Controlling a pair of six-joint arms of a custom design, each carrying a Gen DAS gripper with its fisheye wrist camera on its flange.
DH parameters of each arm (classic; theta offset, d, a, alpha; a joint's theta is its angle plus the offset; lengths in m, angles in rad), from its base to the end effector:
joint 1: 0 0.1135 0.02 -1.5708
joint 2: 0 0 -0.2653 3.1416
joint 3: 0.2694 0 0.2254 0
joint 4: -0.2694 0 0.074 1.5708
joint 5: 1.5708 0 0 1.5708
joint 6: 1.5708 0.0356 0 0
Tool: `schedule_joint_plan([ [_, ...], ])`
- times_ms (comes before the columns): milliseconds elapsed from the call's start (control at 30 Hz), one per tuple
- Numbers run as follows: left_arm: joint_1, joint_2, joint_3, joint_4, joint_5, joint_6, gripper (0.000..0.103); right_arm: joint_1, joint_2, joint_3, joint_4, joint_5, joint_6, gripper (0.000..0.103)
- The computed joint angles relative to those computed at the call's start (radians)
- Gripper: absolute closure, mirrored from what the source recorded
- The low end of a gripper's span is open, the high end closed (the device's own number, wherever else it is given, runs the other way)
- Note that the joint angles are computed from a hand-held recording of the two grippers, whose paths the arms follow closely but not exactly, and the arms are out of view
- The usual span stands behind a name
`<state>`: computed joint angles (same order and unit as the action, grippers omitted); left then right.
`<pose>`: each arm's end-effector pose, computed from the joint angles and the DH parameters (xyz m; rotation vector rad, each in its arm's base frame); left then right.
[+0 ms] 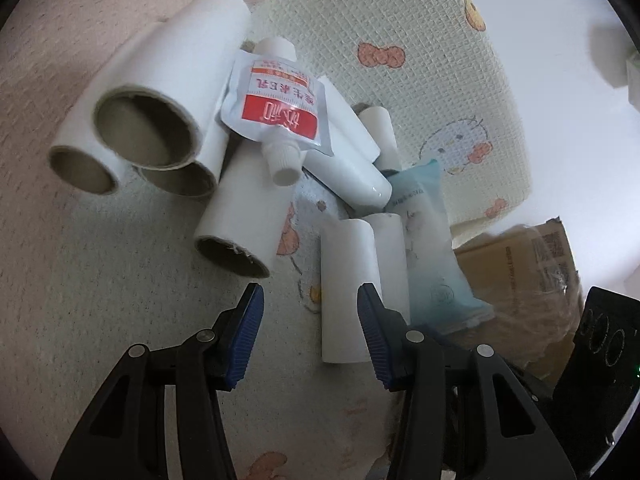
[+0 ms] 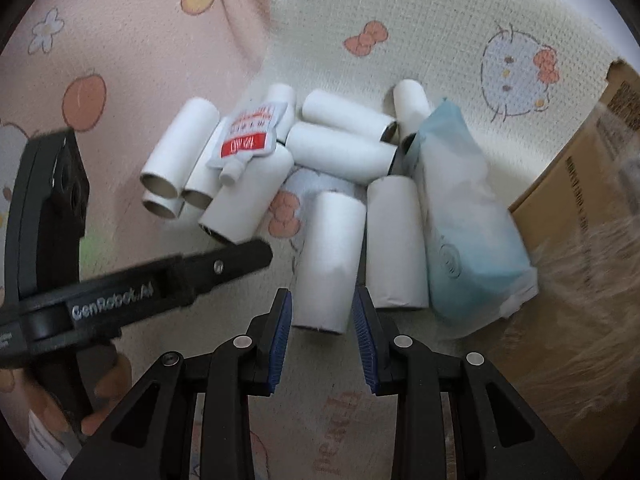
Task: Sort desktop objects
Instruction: 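Grasp a standing white cardboard tube with the right tool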
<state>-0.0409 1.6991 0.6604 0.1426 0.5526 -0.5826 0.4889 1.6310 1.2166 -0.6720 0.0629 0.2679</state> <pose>0.2800 -0.0302 0.1384 -0.4302 2.4807 -0.9457 0.2747 0.1436 0.2488 -0.2732 2.6500 0.1652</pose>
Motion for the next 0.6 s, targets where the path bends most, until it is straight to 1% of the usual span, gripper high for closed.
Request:
schedule_joint_plan([
  [133,0.001,0.043,0.027,-0.017,0.067,0.0,0.051,-0.002,0.011,-0.015,0.018,-0.008,0.001,0.075],
  [267,-0.018,0.072,0.044,-0.026,0.08,-0.007,0.051,-0.01,0.024,-0.038,0.042,-0.02,0.012,0.075],
  [333,-0.026,0.087,0.058,-0.034,0.083,-0.002,0.051,-0.022,0.041,-0.033,0.037,-0.051,0.015,0.075],
  [400,-0.024,0.098,0.072,-0.045,0.092,0.002,0.051,-0.022,0.041,-0.042,0.055,-0.046,0.015,0.075],
  [433,-0.021,0.105,0.08,-0.049,0.103,0.0,0.053,-0.022,0.039,-0.047,0.067,-0.045,0.007,0.075],
  [500,-0.01,0.121,0.09,-0.04,0.132,-0.02,0.057,-0.023,0.034,-0.058,0.089,-0.048,0.002,0.075],
  [600,0.006,0.151,0.102,-0.019,0.17,-0.067,0.057,-0.031,0.036,-0.061,0.101,-0.061,0.001,0.075],
])
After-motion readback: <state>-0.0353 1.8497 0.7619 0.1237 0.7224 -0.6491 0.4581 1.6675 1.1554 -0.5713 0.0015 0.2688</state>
